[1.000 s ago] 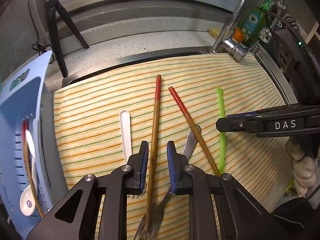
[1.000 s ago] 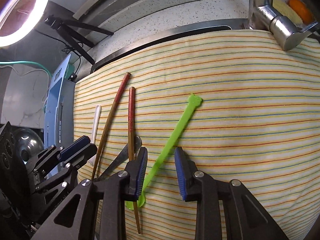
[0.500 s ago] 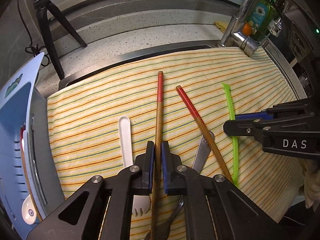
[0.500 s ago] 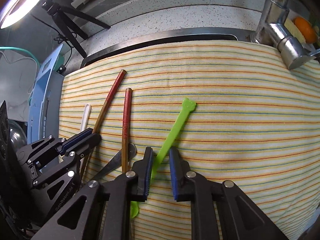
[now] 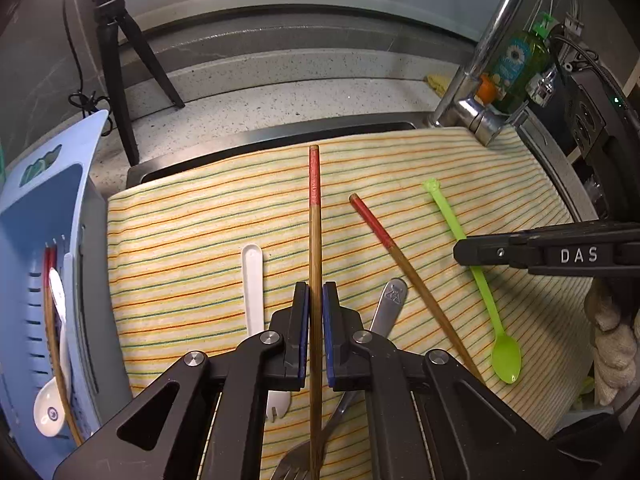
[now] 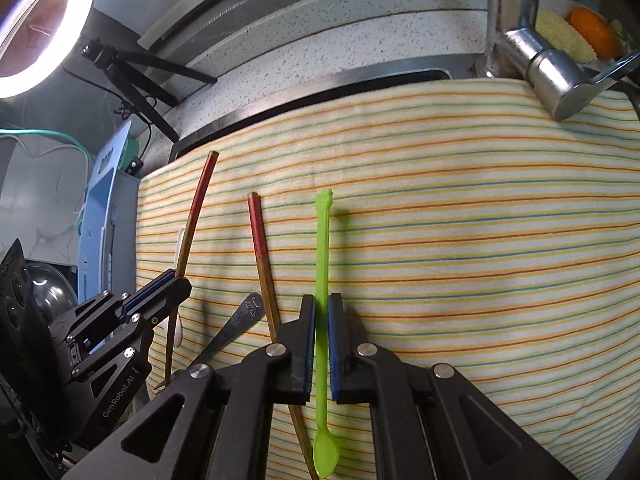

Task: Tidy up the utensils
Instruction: 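Grasp a red-tipped chopstick with the left gripper while the right grasps the green spoon, then carry the chopstick and green spoon into the blue basket and open both grippers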

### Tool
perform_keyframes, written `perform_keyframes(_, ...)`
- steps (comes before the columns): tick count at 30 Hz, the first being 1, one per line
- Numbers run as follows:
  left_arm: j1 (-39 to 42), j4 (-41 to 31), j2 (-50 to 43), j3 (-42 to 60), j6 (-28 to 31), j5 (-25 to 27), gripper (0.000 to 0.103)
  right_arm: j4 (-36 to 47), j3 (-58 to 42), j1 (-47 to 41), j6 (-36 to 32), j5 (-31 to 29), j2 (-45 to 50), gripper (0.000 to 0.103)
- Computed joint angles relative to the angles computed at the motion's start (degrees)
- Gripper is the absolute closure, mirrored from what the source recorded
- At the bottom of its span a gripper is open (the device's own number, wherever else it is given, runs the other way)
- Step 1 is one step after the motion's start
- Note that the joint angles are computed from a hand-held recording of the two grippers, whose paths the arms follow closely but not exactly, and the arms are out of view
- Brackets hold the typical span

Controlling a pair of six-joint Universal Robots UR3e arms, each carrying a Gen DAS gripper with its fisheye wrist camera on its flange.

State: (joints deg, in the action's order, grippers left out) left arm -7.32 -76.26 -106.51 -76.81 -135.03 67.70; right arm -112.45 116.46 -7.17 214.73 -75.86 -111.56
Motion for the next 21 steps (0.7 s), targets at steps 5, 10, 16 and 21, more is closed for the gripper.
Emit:
perform_keyframes(5,1.75,-1.98,1.43,0.73,0.01,-2.21,0.098,3.77,-2.15,-2.49,-1.77,0.61,-3.80,0.098)
perform_keyframes(10,4.62,-4.72,3.31,2.62,1.06,-4.03,0.098,5.13,-8.02,-1.02,-2.71,0.20,-2.23,0.098)
perform_keyframes(16,9.63,-7.86,4.11,6.49,2.25,-5.91,0.098,2.34,-17.05,4.44,-1.17,0.29,5.07,0.098)
perform_keyframes(21,13.93,-9.08,3.32,9.55,2.79,-6.28,0.098,-1.59,-25.11,8.89,0.76,1.31,14.02,0.098)
